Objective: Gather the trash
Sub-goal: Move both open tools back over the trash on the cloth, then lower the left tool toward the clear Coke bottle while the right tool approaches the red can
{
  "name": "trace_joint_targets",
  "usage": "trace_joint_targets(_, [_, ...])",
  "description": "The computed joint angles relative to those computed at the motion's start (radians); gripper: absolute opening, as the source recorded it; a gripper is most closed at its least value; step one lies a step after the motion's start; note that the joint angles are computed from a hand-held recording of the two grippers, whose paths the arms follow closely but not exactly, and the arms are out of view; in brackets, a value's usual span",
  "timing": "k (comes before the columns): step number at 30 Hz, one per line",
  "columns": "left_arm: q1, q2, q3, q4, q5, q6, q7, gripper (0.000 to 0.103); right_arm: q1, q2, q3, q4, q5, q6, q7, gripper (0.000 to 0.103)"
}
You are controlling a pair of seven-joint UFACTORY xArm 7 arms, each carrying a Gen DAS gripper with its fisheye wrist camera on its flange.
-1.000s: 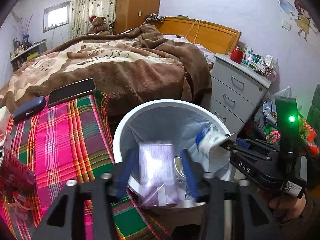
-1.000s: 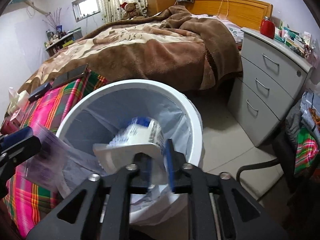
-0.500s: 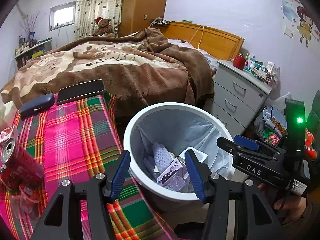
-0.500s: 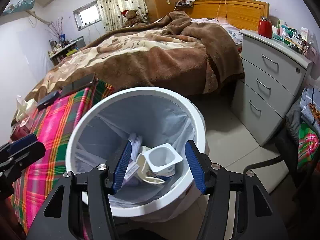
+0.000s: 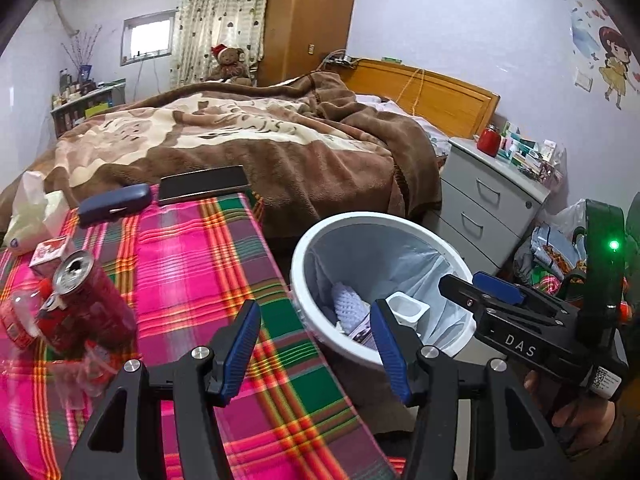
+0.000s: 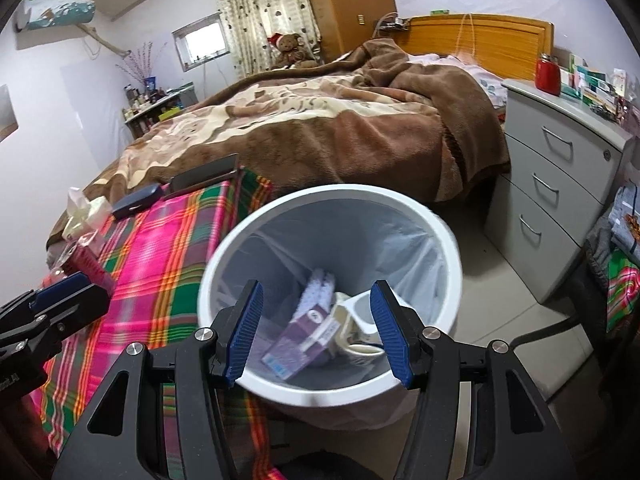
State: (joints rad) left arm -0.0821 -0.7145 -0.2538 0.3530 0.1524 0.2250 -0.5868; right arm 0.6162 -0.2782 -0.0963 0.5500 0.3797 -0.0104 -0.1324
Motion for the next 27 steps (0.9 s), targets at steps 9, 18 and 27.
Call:
trace_joint_targets(9, [0.001, -0.218, 0.031, -0.105, -0.002, 0.098, 0.003, 0.056, 0.116, -0.019, -0.04, -0.013, 0.016, -0.03, -0.005, 0.057])
trace_joint_targets(18, [0.045, -0.48, 0.091, -0.21, 0.002, 0.244, 0.055, 0.056, 0.285, 0.004, -0.098, -0.001, 0.002, -0.074, 0.008, 0.057])
trace_joint_targets(27, [0.162, -0.716, 0.2, -0.29, -0.011, 0.382, 0.164, 0.059, 0.493, 0.055, -0.225, 0.047, -0.003, -0.08, -0.007, 0.057])
